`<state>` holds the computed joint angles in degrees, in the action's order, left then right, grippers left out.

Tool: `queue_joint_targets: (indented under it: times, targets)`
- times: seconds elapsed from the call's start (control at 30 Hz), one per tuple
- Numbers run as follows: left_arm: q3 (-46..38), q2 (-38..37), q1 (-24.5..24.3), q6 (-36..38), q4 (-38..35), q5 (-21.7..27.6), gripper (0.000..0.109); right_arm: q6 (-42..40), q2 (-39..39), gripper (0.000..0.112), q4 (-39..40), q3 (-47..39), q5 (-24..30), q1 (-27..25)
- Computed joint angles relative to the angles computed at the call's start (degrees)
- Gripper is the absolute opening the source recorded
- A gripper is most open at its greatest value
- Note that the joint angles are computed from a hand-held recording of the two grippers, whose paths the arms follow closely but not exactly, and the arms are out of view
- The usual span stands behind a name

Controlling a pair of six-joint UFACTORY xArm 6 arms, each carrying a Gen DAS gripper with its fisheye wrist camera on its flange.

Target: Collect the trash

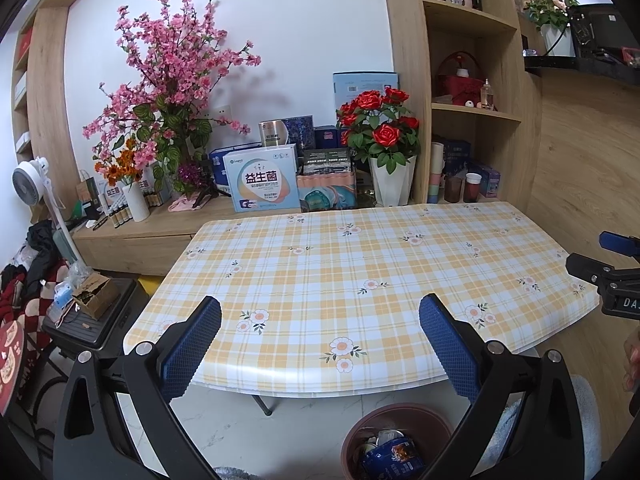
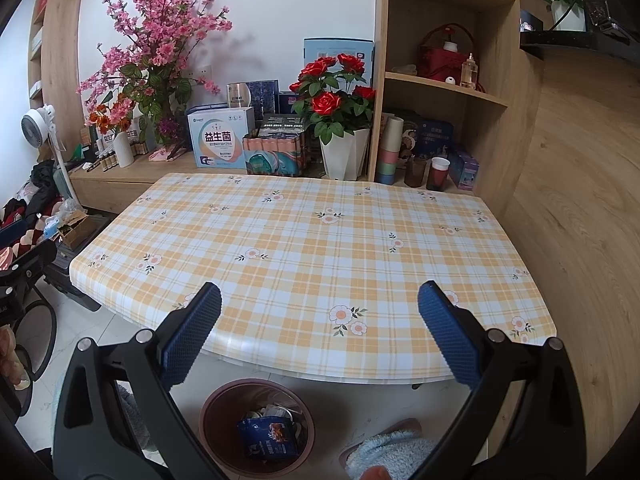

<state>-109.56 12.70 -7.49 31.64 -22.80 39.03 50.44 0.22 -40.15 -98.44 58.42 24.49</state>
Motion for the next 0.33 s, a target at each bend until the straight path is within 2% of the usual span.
queue_joint_targets:
  times: [0.13, 0.33]
  targets:
    - [0.31, -0.34, -0.11, -0.34, 0.27, -0.57, 0.097, -0.22, -0.12, 0.097, -0.23, 0.11, -0.02, -0.22]
    - [3.61, -2.38, -1.00, -0.11, 1.24, -4.56, 0.097, -0.85, 0.38, 0.097, -0.78, -1.28, 1.59, -0.56]
